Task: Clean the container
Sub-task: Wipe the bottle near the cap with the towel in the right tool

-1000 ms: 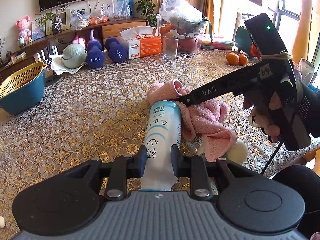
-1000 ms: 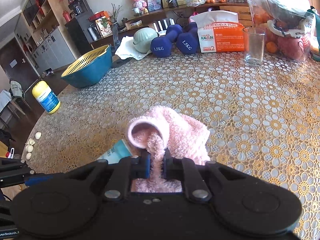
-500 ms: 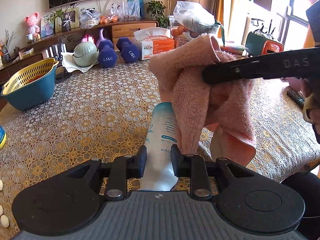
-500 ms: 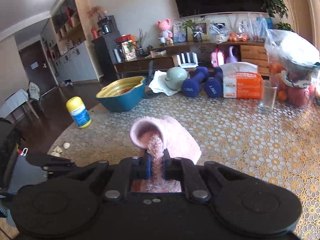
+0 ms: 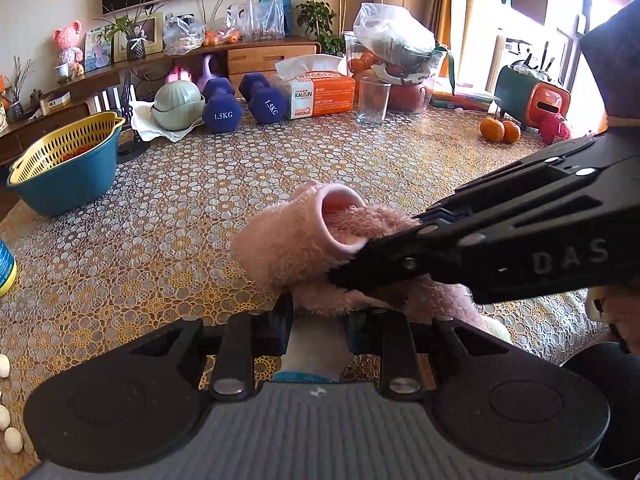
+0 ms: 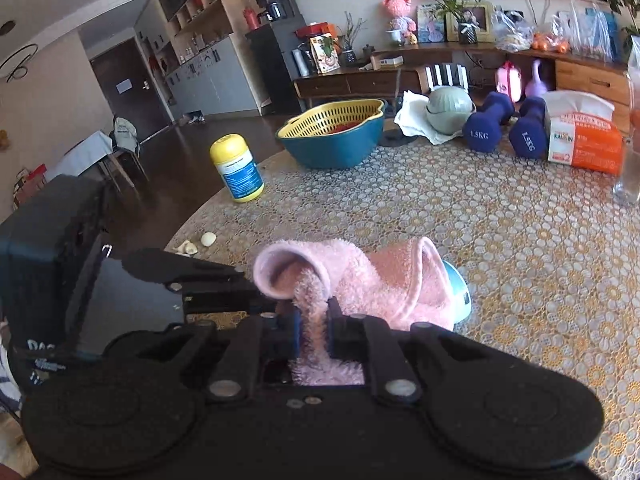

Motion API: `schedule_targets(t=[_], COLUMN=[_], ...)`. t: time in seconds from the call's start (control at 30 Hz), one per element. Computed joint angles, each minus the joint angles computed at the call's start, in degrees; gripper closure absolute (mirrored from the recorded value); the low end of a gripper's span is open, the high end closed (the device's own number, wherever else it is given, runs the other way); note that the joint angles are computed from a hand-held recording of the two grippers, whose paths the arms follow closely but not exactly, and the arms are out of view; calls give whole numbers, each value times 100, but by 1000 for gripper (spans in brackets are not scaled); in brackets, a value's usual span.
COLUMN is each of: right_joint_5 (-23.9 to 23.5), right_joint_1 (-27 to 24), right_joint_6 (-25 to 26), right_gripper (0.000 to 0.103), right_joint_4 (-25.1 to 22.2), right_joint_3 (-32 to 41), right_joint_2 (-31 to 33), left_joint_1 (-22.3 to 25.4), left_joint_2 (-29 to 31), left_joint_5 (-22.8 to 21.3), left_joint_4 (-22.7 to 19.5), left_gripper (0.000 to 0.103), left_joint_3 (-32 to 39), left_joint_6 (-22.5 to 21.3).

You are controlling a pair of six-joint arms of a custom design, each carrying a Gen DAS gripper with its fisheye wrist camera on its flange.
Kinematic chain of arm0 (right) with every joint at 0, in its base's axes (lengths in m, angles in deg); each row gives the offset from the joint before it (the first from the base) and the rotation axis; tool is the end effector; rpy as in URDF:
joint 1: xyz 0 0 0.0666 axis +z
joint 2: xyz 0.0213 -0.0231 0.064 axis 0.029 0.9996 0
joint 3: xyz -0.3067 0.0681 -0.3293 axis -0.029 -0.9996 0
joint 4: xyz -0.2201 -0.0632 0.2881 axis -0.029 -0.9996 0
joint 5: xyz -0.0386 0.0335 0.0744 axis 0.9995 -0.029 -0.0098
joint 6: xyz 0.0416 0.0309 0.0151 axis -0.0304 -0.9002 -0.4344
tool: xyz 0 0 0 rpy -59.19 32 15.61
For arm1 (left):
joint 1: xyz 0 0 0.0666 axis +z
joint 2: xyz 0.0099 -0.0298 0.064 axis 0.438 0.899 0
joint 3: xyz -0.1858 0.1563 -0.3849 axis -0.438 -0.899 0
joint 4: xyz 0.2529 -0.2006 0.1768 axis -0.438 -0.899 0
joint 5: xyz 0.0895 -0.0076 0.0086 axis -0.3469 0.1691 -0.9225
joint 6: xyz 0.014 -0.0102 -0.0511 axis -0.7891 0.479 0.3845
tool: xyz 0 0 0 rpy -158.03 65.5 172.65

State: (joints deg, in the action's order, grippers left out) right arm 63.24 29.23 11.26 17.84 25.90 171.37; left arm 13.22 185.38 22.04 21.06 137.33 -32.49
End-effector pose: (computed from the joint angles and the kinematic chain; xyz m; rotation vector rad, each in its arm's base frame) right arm 0.6264 0.3272 0.3208 -0.0779 2.2852 0.5027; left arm 0.6818 -0.1714 0.2947 0.9560 2.1653 -0.4699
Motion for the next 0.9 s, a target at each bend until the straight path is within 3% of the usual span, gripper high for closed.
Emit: schedule_targets(t=[0.27,0.5,0.8,0.9], right_joint_5=[48,555,900,1210], right_joint_1=[-98,-59,-235,-237], right_joint_6=[-135,408,472,585], right_gripper=[95,95,95,92], right_joint_4=[-265,-516,-721,-858], right_joint_3=[159,349,500,605], right_joint_2=[212,293,390,454], left_joint_1=[6,26,51,51], left_joint_2=[20,56,95,108], left_joint_5=[40,76,93,81], left_joint_4=[-41,-53,-58,-61], left_gripper=[78,78,78,78], left_joint_3=[43,89,147,173], left_joint_6=[-17,16,34,41])
